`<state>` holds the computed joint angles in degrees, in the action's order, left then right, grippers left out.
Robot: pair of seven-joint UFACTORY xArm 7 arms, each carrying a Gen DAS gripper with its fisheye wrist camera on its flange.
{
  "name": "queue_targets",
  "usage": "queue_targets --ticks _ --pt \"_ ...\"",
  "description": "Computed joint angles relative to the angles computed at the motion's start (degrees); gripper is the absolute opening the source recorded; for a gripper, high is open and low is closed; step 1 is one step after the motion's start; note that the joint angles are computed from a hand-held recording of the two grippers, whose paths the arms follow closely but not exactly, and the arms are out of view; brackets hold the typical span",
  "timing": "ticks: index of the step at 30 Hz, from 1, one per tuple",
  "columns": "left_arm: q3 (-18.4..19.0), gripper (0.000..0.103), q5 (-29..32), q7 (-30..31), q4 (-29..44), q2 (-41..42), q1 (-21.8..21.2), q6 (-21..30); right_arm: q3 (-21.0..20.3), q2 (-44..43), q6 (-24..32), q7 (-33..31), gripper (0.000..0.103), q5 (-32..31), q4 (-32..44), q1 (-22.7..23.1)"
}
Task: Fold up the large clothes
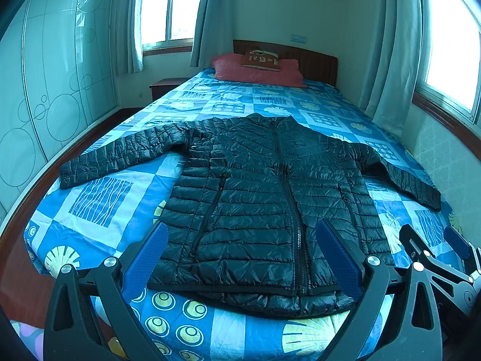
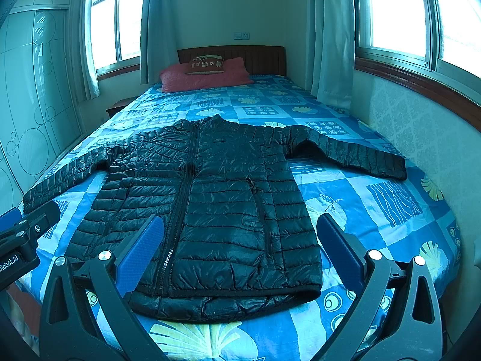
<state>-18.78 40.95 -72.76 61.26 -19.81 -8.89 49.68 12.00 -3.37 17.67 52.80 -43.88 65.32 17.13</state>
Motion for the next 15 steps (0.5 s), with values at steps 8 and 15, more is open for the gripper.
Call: queue_targets --ticks 8,15 --pt "0.1 0.098 -0.3 0.1 -0.4 -0.3 0.1 -0.4 0.0 0.0 0.1 0.0 0.101 0.0 0.0 0.1" --pt "0.0 0.098 -0.3 0.0 -0.5 -0.3 0.2 -0.4 0.0 0.1 0.2 0.1 0.101 -0.1 0.1 0.2"
